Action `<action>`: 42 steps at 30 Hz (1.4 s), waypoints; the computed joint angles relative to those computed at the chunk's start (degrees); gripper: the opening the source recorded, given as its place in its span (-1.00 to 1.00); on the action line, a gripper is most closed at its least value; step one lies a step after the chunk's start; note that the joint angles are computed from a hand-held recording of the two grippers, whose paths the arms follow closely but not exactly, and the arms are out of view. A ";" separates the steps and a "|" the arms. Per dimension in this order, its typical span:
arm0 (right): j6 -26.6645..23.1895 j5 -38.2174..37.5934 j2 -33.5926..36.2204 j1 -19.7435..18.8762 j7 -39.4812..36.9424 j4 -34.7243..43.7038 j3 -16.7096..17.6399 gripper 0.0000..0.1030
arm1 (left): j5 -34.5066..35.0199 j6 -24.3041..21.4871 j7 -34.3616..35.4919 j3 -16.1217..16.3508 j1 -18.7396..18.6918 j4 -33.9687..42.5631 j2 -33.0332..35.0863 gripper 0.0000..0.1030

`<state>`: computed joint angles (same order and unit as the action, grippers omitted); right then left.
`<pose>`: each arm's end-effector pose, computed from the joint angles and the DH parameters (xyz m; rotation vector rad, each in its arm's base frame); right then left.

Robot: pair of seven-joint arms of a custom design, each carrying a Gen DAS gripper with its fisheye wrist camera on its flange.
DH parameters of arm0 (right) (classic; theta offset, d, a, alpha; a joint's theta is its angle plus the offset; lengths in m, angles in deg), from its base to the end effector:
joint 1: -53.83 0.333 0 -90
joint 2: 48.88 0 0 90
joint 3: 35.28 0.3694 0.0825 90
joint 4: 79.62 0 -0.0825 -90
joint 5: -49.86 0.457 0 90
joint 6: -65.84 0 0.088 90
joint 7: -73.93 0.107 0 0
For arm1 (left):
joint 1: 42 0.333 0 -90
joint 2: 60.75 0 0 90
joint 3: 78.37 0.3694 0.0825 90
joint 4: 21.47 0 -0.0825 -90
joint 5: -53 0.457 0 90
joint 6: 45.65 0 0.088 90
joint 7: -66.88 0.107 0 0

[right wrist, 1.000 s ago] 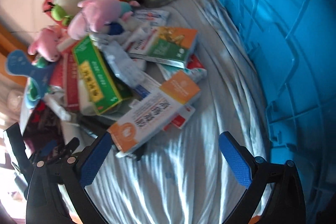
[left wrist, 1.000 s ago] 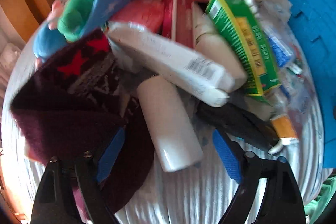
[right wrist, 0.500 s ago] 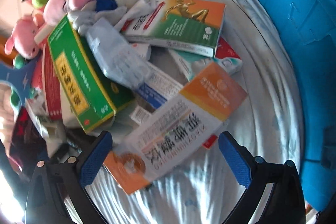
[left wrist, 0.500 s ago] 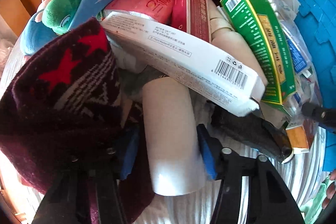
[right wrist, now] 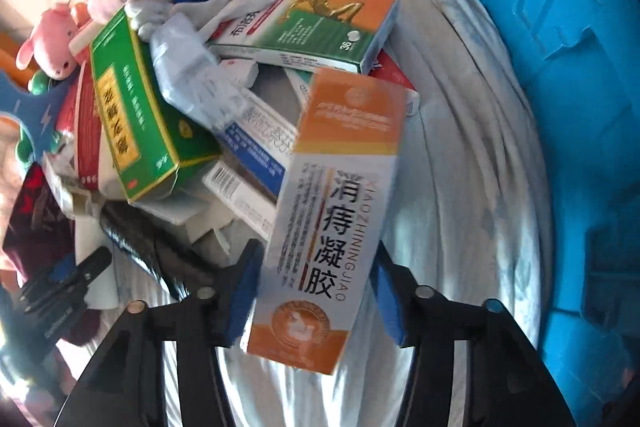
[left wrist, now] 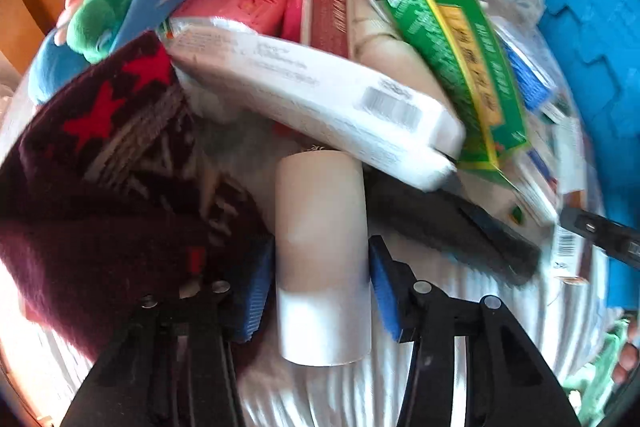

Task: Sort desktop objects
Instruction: 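Grasp the orange-white ointment box with the right tool while the left tool grasps a white tube, then carry the ointment box and white tube into the blue crate and release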

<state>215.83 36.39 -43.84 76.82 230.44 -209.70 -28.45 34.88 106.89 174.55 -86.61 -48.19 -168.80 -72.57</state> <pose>0.5248 0.3064 0.3473 -1.5211 2.4341 -0.1711 0.4853 -0.1151 0.3650 -1.7757 2.4136 -0.4790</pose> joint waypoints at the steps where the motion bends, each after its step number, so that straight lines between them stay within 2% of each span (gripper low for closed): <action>1: -0.19 -1.27 -0.59 0.35 0.63 -0.29 0.08 -0.03 | -1.67 -0.29 1.74 0.69 -0.54 -1.25 -1.81 -0.11; 5: -0.15 -5.38 -3.81 1.35 2.51 -1.77 0.78 -0.05 | -5.55 -0.83 6.08 2.77 -1.18 -4.27 -7.20 -0.11; 7: -0.23 -7.75 -5.56 1.57 4.20 -2.17 1.15 -0.06 | -5.98 -0.22 6.86 2.83 -1.10 -7.31 -11.78 -0.11; 10: -1.26 -12.60 -8.03 1.46 7.08 -1.79 1.78 -0.06 | -7.48 -0.74 8.47 3.97 -2.01 -7.62 -15.60 -0.11; 15: -3.54 -21.70 -10.21 0.85 11.78 1.19 3.19 -0.06 | -10.85 1.10 12.99 5.75 -4.33 -4.34 -17.06 -0.11; 18: -7.11 -27.67 -14.31 0.76 15.51 1.48 4.87 -0.06 | -13.83 3.44 15.27 5.86 -6.17 -0.30 -14.57 -0.11; 24: -14.44 -34.46 -23.85 -0.08 20.24 0.56 8.68 -0.06 | -20.86 4.43 22.85 6.99 -12.41 2.67 -18.39 -0.11; 29: -19.41 -34.85 -32.79 -1.28 19.62 -2.24 10.09 -0.06 | -22.74 4.92 24.55 4.24 -15.97 6.48 -18.51 -0.11; 36: -25.29 -29.07 -46.72 -4.10 8.68 -7.75 7.16 -0.06 | -19.85 4.20 19.23 -2.25 -18.37 16.23 -13.60 -0.11; 39: -27.03 -26.64 -51.55 -5.78 2.62 -9.30 4.63 -0.06 | -17.10 1.33 14.88 -4.93 -18.96 22.54 -9.59 -0.11; 42: -28.19 -24.44 -54.77 -7.68 -3.45 -10.45 1.73 -0.06 | -12.81 -3.85 9.34 -7.69 -18.81 29.98 -4.23 -0.11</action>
<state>187.64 11.95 -98.61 69.14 226.99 -220.15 -26.72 22.06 103.03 183.89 -94.30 -66.99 -138.82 -76.80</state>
